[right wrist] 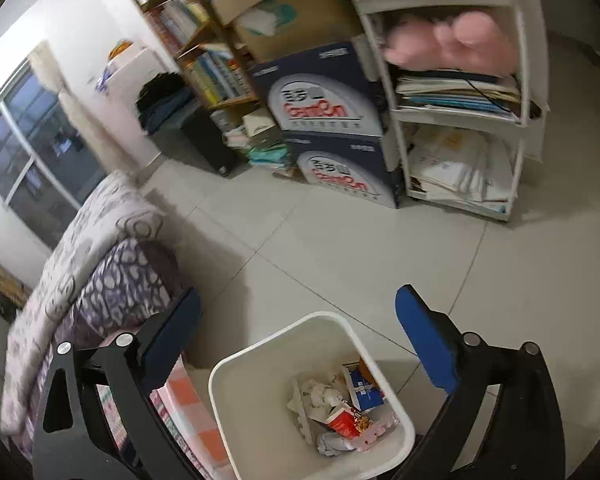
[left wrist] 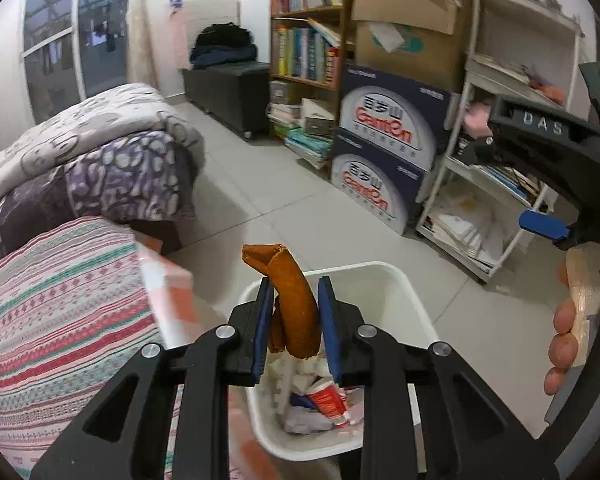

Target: Collect trash

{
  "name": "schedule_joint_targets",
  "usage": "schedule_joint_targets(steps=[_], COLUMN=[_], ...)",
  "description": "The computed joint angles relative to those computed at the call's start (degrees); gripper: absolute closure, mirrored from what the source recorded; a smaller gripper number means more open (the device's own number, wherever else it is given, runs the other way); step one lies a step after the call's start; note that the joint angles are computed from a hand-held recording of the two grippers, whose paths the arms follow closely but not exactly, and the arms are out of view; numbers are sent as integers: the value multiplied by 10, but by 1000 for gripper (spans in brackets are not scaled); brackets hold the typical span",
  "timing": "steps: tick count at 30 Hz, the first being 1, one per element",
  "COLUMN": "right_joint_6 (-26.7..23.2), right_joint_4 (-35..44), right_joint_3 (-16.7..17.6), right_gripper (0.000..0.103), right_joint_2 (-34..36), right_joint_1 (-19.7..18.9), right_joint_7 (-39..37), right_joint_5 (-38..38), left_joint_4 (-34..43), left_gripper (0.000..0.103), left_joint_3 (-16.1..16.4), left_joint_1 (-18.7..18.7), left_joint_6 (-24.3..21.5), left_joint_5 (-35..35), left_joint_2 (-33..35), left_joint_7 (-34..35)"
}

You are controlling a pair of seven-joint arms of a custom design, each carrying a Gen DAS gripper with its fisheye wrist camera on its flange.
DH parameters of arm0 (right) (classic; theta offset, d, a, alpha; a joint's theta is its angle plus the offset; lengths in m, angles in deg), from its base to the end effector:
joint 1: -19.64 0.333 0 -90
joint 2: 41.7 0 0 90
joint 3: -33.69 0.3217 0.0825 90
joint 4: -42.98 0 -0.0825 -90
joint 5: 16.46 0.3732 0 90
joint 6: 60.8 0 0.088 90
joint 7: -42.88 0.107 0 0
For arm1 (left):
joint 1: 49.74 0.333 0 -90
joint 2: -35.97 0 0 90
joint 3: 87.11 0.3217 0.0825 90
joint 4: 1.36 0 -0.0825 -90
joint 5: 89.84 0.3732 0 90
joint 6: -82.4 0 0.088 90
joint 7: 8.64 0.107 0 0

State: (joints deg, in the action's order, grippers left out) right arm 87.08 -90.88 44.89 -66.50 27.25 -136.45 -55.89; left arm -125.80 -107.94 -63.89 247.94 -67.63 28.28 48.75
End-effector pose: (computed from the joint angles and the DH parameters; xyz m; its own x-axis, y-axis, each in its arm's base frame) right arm 0.4244 0.1692 0.5787 -0.5150 -0.7571 -0.4019 -0.4161 0.6307 -0.6551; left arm 0.4309 -0.3394 0.5543 -0.3993 -0.9160 0.0382 -0.6021 0.2306 -0.7644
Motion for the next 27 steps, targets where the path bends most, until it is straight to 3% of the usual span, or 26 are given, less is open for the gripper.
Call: schedule_joint_targets(steps=[2,7,12,15,18,21,24,27], right_joint_6=[-1,-5,-37,-63,-89,-105,-121,-120], right_joint_4=[-6,-5,16,28,40,45,47,42], right_joint_3=[-5,2,25,38,53,69,85,97], right_gripper=[7,7,7,7,7,7,7,7], right_joint_2=[-8,-14,-10,-7,-5,-1,7,10], right_joint_1=[0,-8,-8,1,18,42,68,91], right_joint_7=[-2,-1,-2,1,3,3,6,26], right_joint_5=[6,1,-34,-52,-71,-91,-110,-133], left_joint_4=[13,18,-12,-46,-85,-132,-175,-200], left_gripper=[76,57,42,34,15,7,7,7], left_joint_3=[-3,-3,-8,-29,-74,-103,-113,-114], left_joint_1=[-9,-21,-5,36,112,179,224,246], left_joint_6=[-7,-6,-3,2,16,50,71,54], left_joint_5=[-8,-3,11,43,100,113,98,72], left_joint_2=[10,7,-31,-75,-136,-212,-280,-321], left_joint_7=[7,4,-8,-47,-115,-160,-184,-186])
